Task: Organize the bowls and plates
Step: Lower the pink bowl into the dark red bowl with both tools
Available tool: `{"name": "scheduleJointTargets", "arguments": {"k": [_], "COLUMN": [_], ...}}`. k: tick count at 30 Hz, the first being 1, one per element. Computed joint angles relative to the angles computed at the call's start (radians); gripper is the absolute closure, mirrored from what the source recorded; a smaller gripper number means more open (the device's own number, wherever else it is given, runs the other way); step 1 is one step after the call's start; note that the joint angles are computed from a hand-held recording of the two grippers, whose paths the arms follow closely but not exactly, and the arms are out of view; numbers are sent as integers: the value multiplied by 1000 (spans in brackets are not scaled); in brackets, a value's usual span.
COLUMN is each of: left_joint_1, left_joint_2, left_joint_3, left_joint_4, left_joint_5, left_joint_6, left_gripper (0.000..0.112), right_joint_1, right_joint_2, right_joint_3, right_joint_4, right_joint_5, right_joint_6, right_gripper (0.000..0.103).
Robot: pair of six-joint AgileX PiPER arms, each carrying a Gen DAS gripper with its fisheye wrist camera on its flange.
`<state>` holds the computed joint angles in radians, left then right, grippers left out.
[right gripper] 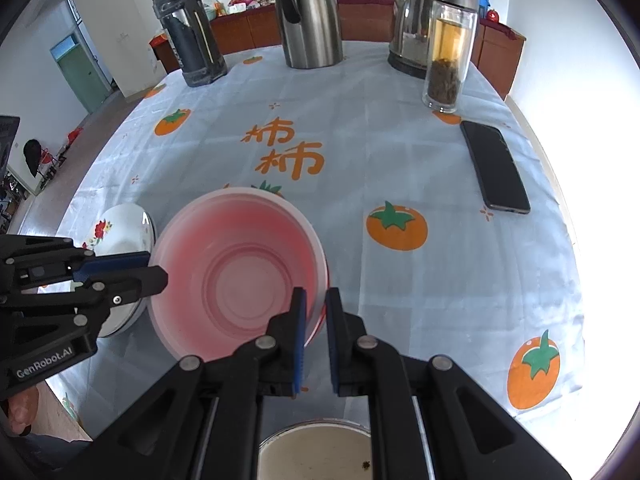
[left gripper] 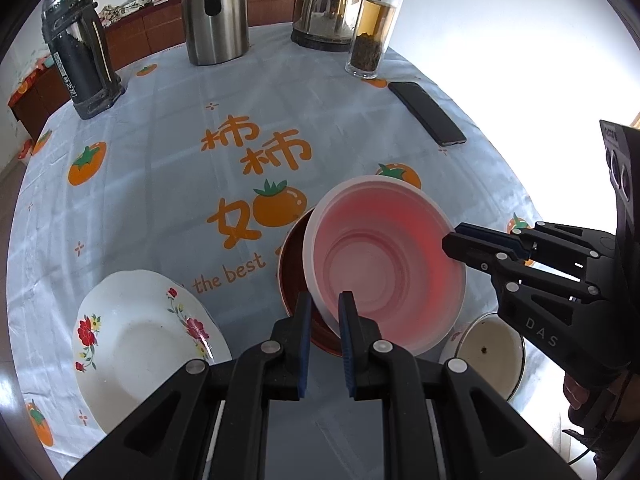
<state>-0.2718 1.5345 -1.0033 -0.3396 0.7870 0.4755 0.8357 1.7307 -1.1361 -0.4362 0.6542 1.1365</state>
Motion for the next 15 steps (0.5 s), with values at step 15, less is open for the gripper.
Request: {"name": "scheduleJointTargets", "arguments": {"k": [15], "left_joint_1": [21], "left_joint_2": [68], "left_joint_3": [-43], "left_joint_4": [-30], "left_joint_5": [38], "left_joint_6": [-1], "left_gripper": [97], "right_joint_1": [-32], "right_joint_2": [33], "right_joint_3": [-36], "right_joint_4": [57], "right_joint_5": [8], "right_joint_6": [-86], "right_gripper": [94]}}
